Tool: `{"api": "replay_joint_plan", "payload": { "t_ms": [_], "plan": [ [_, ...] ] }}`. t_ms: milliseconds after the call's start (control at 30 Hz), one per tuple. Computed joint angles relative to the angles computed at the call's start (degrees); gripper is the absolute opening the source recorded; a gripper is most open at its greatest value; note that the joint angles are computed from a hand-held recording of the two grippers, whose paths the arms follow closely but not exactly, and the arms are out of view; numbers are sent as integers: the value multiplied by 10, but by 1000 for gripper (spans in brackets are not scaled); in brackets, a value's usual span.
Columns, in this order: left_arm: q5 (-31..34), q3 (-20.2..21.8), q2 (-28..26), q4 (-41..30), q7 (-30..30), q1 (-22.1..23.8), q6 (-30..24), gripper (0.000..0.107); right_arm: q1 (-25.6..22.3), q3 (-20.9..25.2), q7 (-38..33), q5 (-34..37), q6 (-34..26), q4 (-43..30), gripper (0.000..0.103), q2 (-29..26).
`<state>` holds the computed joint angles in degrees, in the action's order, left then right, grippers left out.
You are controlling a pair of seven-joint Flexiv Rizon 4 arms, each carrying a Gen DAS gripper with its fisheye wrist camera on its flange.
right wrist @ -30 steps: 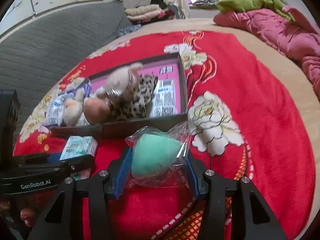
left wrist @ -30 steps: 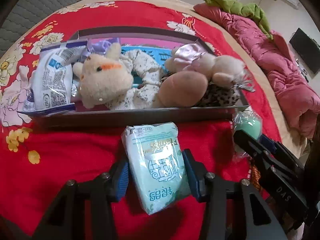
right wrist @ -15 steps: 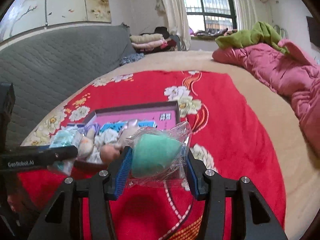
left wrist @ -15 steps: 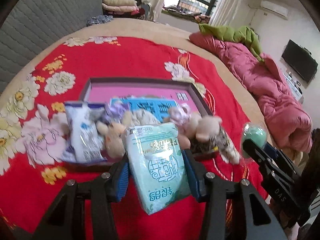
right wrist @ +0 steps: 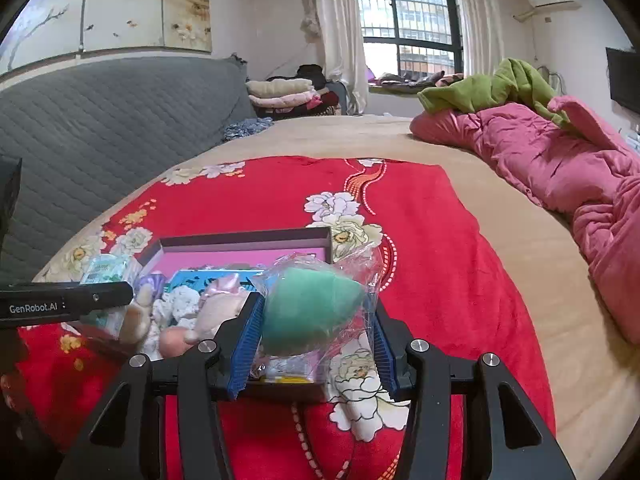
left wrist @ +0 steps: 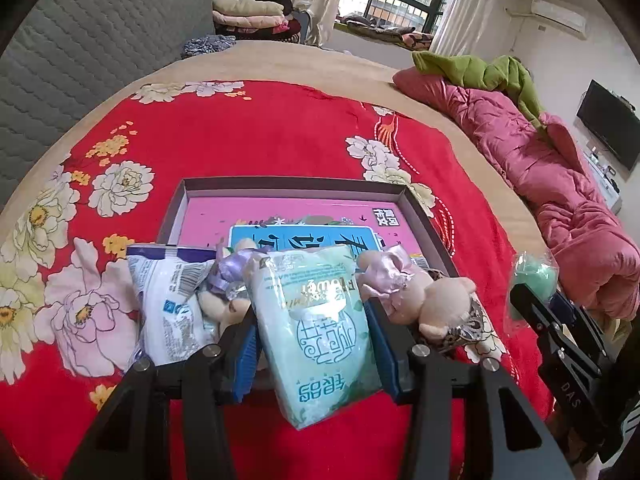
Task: Organize soft objects
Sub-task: 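Carry the tissue pack and the sponge over the box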
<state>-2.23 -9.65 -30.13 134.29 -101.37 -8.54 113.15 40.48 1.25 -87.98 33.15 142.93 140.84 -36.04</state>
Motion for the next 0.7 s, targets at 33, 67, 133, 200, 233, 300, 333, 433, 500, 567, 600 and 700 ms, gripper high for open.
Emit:
{"api": "replay_joint_plan", "payload": {
  "t_ms": [33, 67, 133, 200, 233, 300, 333, 433, 500, 567, 600, 700],
  "plan": [
    [-2, 2, -3, -4, 2, -3, -3, 49, -7, 3, 4, -7, 3, -1, 52, -4],
    [-3, 3, -6, -8, 3, -5, -5, 49, -15, 6, 7, -16, 5, -1, 52, -7],
    [-10, 9, -12, -16, 8, -14, -11, 49, -19, 5, 9, -23, 4, -3, 52, -12],
    [-17, 13, -19, -26, 12, -19, -19, 49, -24, 3, 10, -30, 2, -6, 52, -18],
    [-18, 13, -21, -29, 13, -20, -20, 49, -27, 3, 11, -36, 1, -8, 52, -20],
    [-24, 16, -28, -37, 18, -25, -28, 49, -30, 1, 12, -42, -2, -11, 52, -24],
    [-26, 16, -30, -41, 20, -27, -30, 49, -30, -1, 11, -45, -5, -12, 52, -26],
    [-37, 26, -39, -52, 28, -42, -39, 49, -27, -8, 5, -51, -20, -19, 52, -34],
    [-45, 32, -45, -60, 35, -50, -51, 49, -32, -5, 7, -64, -25, -21, 52, -40],
    [-48, 32, -48, -62, 37, -53, -53, 49, -27, -10, 4, -68, -37, -24, 52, -44],
    [-51, 36, -50, -64, 39, -58, -53, 49, -26, -10, 3, -72, -40, -26, 52, -47],
    [-56, 35, -52, -67, 41, -58, -55, 49, -23, -11, 1, -82, -45, -29, 52, -54]
  ]
}}
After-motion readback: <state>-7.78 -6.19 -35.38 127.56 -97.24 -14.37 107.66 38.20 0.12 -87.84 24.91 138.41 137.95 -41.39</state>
